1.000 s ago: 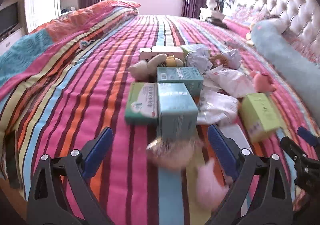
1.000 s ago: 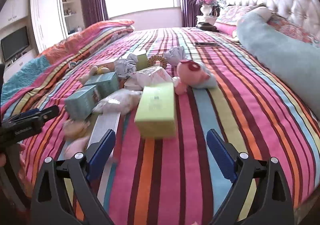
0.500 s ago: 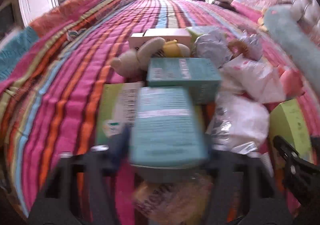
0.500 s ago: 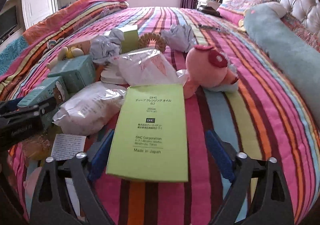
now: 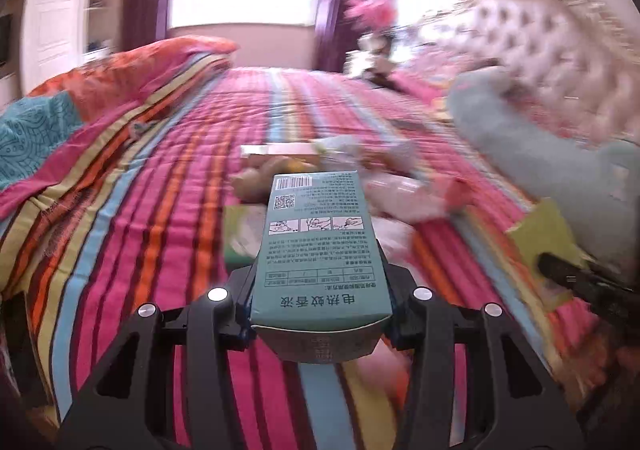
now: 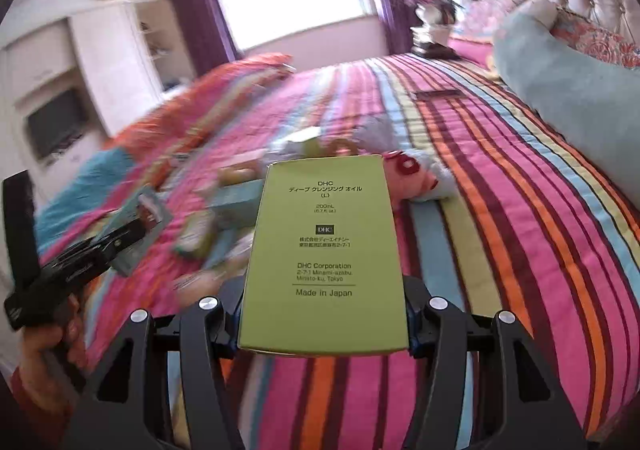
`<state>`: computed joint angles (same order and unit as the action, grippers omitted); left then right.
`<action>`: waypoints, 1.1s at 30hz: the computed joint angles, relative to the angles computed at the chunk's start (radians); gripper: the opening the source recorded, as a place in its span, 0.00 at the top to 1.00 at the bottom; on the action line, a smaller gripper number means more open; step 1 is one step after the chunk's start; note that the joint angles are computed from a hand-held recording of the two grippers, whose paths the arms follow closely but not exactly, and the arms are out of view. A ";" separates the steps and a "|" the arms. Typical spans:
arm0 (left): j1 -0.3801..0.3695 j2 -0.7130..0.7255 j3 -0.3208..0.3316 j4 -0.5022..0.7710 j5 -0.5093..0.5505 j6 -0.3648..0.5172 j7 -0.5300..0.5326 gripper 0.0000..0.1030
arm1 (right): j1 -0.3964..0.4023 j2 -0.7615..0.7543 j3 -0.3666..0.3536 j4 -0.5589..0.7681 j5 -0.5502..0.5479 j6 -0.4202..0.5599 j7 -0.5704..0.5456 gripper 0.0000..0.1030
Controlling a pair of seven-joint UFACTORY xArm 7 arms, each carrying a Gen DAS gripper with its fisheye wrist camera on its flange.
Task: Collect trash
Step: 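Grasp the green DHC box with the right gripper while the left grasps a teal box, then drop the green box and teal box into the wastebasket from both grippers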
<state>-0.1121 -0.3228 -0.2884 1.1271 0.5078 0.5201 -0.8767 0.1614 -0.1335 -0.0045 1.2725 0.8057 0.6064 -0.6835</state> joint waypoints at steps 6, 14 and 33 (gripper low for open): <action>-0.190 -0.372 -0.041 -0.347 -0.213 0.067 0.129 0.55 | 0.030 -0.417 -0.069 -0.433 0.024 0.178 -0.117 0.47; -0.433 -0.253 -0.058 -0.613 -0.559 0.117 0.100 0.55 | 0.013 -0.548 -0.037 -0.791 -0.222 0.328 0.152 0.47; -0.451 -0.030 -0.045 -0.575 -0.476 0.134 0.048 0.13 | 0.109 -0.414 -0.022 -0.856 -0.329 0.183 0.218 0.13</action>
<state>-0.5631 -0.3527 -0.3329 0.5522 0.0317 0.6545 -0.8288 0.2704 -0.5473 -0.0261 0.4170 0.4768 0.7891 -0.4653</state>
